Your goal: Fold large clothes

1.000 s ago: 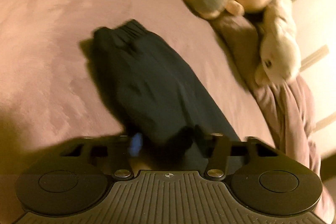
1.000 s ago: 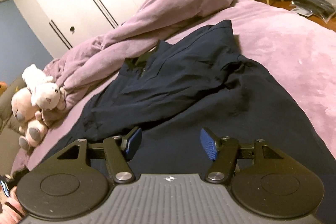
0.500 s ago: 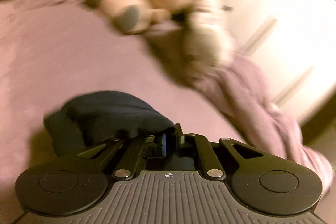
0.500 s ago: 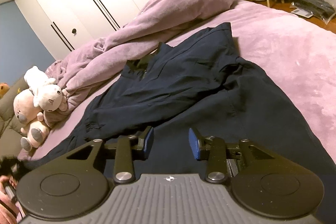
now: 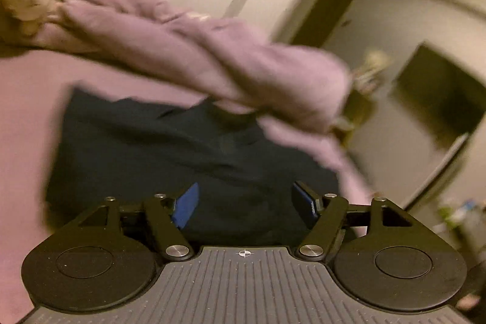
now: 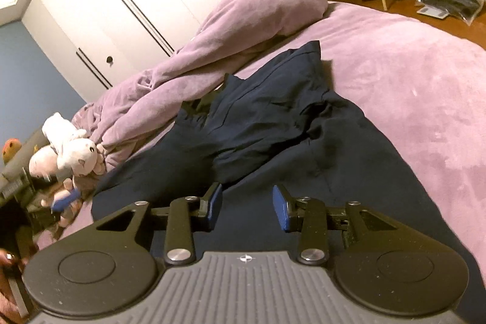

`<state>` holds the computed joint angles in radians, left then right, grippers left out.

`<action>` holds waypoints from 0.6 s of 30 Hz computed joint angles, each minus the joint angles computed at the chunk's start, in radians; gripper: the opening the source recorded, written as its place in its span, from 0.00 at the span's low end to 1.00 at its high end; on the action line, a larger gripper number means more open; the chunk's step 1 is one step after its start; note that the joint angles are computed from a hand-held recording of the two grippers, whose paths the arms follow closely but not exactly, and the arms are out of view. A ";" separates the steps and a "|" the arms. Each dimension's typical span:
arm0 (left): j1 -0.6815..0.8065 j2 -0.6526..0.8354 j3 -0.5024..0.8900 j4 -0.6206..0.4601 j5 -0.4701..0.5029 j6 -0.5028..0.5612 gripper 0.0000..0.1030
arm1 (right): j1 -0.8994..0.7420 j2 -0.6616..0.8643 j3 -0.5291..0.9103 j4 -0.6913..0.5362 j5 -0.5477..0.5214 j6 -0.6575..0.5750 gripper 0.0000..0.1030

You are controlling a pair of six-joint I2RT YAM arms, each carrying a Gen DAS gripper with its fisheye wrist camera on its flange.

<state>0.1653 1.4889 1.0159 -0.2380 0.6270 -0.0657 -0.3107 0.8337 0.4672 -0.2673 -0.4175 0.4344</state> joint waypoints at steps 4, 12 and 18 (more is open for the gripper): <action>0.072 0.029 0.017 -0.074 -0.164 0.099 0.75 | 0.036 0.131 0.015 0.091 -0.036 0.019 0.37; 0.206 0.067 0.036 -0.047 -0.292 0.148 0.80 | 0.179 0.594 0.144 0.401 -0.145 0.275 0.42; 0.175 0.105 0.026 -0.017 -0.365 0.208 0.80 | 0.268 0.811 0.222 0.564 -0.128 0.519 0.43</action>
